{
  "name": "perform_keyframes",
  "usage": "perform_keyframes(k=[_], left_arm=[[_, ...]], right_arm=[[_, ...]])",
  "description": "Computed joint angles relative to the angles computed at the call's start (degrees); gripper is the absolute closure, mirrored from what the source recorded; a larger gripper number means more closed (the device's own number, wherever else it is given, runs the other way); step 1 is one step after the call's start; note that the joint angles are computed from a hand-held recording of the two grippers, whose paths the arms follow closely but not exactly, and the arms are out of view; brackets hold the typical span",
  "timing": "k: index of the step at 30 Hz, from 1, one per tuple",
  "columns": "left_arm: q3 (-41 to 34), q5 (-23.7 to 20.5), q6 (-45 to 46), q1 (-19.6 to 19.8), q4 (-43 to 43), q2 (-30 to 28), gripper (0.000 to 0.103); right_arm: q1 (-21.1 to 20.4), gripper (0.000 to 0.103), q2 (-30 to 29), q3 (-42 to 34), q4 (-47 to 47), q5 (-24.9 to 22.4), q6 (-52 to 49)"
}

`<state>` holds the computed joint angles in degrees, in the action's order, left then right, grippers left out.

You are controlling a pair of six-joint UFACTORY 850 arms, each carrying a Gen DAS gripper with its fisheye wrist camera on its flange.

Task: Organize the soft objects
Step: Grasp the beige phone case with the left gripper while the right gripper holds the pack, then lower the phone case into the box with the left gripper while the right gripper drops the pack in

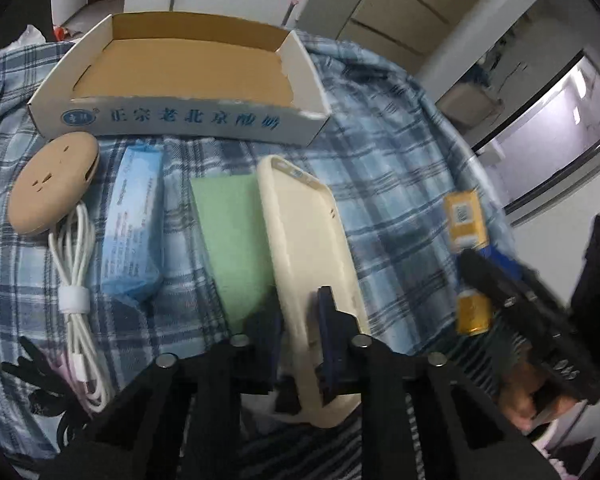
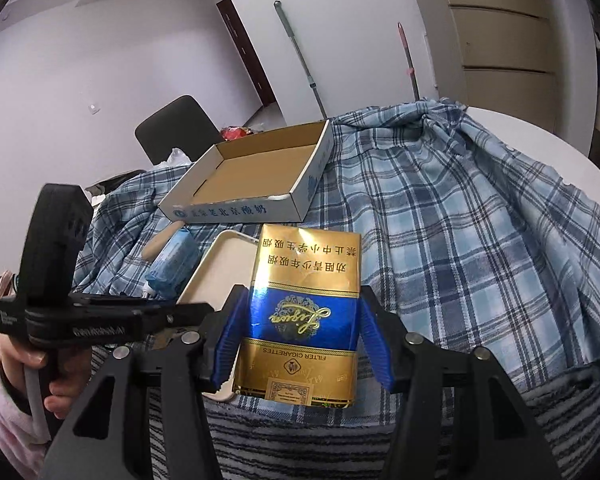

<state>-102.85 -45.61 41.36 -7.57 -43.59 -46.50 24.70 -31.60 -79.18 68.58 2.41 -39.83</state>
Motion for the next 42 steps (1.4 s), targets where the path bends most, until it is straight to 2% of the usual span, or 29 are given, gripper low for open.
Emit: perform_keyframes(k=[4,7,12,14,17,21,25,31,33,35,40,42], left_arm=[[1.55,0.18,3.03,0.58,-3.94,1.39,0.093],[7.01,6.41,8.46,0.15,-6.68,5.78,0.093],[17.49,16.67,25.26,-0.04,-18.37,14.47,0.093],[19.73,18.73,30.17,0.07,-22.53,16.52,0.093],[22.35,23.41,37.58,-0.02,-28.26,19.21,0.093],[24.06,26.92,42.71,0.12,-32.37,22.05,0.093],[22.9,27.15,41.37,0.77,-32.23,22.91,0.093],[17.8,31.66,45.38,-0.1,-37.11,21.5,0.093],[15.1,32.74,42.82,-0.48,-35.72,20.06,0.094],[11.57,32.05,37.32,-0.44,-31.2,18.13,0.093],[2.38,32.58,27.27,-0.75,-23.75,13.0,0.093],[-2.5,32.36,20.69,-0.88,-16.88,10.22,0.093]], right_arm=[[0.05,0.049,-0.12,-0.08,7.97,0.14,-8.03],[0.21,0.049,-0.1,-0.14,12.79,1.04,-12.87],[1.04,0.049,1.16,0.9,7.0,4.44,-7.6],[1.19,0.049,1.77,1.11,7.55,4.31,-8.22],[2.46,0.049,2.66,0.87,14.95,8.03,-17.43],[3.77,0.049,4.06,0.06,15.92,11.15,-20.98],[5.17,0.049,4.25,-3.07,17.13,15.22,-24.63],[6.36,0.049,-0.38,-14.29,19.47,21.12,-31.41],[6.06,0.049,-2.69,-18.76,20.9,22.23,-32.47],[5.8,0.049,-5.42,-23.58,23.49,23.59,-35.55],[5.48,0.049,-13.19,-37.66,34.66,27.93,-48.82],[5.37,0.049,-16.38,-44.12,39.12,29.66,-54.62]])
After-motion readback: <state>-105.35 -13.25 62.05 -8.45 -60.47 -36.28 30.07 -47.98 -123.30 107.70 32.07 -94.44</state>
